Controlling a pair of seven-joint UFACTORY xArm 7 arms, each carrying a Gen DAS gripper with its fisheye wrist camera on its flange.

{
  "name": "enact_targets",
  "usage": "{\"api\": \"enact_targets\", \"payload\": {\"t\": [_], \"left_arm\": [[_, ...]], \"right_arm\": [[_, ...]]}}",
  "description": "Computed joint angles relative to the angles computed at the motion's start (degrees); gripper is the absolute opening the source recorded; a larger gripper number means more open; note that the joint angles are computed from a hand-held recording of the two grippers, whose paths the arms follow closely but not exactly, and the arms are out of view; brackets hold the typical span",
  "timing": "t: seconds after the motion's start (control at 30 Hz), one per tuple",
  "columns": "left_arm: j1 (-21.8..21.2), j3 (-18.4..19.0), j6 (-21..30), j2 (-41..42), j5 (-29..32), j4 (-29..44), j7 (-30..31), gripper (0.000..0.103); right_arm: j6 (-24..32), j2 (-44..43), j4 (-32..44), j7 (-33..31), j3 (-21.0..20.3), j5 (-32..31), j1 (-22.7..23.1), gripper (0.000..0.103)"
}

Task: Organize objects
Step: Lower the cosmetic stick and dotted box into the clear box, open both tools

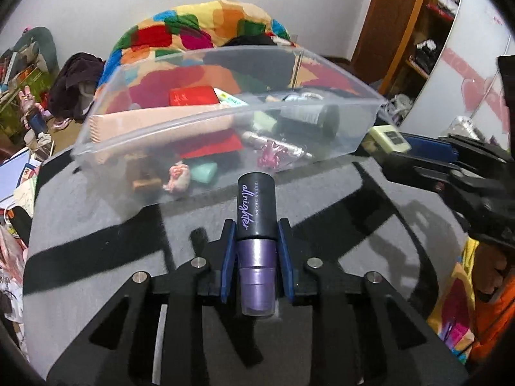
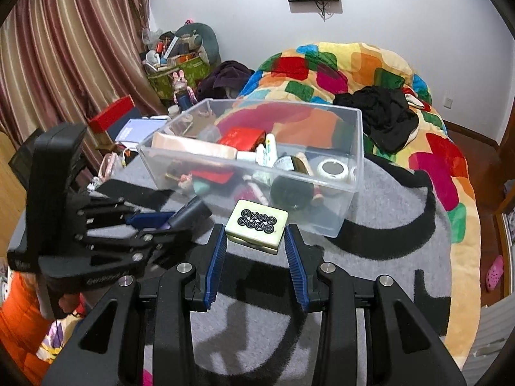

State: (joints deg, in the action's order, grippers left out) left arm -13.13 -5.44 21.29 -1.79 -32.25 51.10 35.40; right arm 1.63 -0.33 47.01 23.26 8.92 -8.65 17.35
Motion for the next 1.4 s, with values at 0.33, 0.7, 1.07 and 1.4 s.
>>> {"api": "enact_targets", "payload": {"t": [0.33,0.7,1.07,1.4], "left_arm": [[-2.62,2.54,-4.27,-4.77,-11.68,0.27,7.82,0.025],[1.39,1.66,0.13,2.85,-3.62,10.80,-0.64,0.025],[5.27,-1.22,3.92,8.57,3.17,16.83,-6.61,0.025],[4.04,-1.33,-1.68,2.10,-2.63,9.89,-1.18,0.026]], "right_arm": [[-1.29,1.31,3.83,5.93,-0.91,-5.88,-0.02,0.034],[3.40,9.43,14.65,4.23,-1.94,-4.69,0.54,0.034],[7.51,15.16,20.36,-5.30,-1.25,5.40,0.86,0.034],[3.98,10.12,15.13,-0.69,-5.29,-0.91,5.10,0.035]]}}
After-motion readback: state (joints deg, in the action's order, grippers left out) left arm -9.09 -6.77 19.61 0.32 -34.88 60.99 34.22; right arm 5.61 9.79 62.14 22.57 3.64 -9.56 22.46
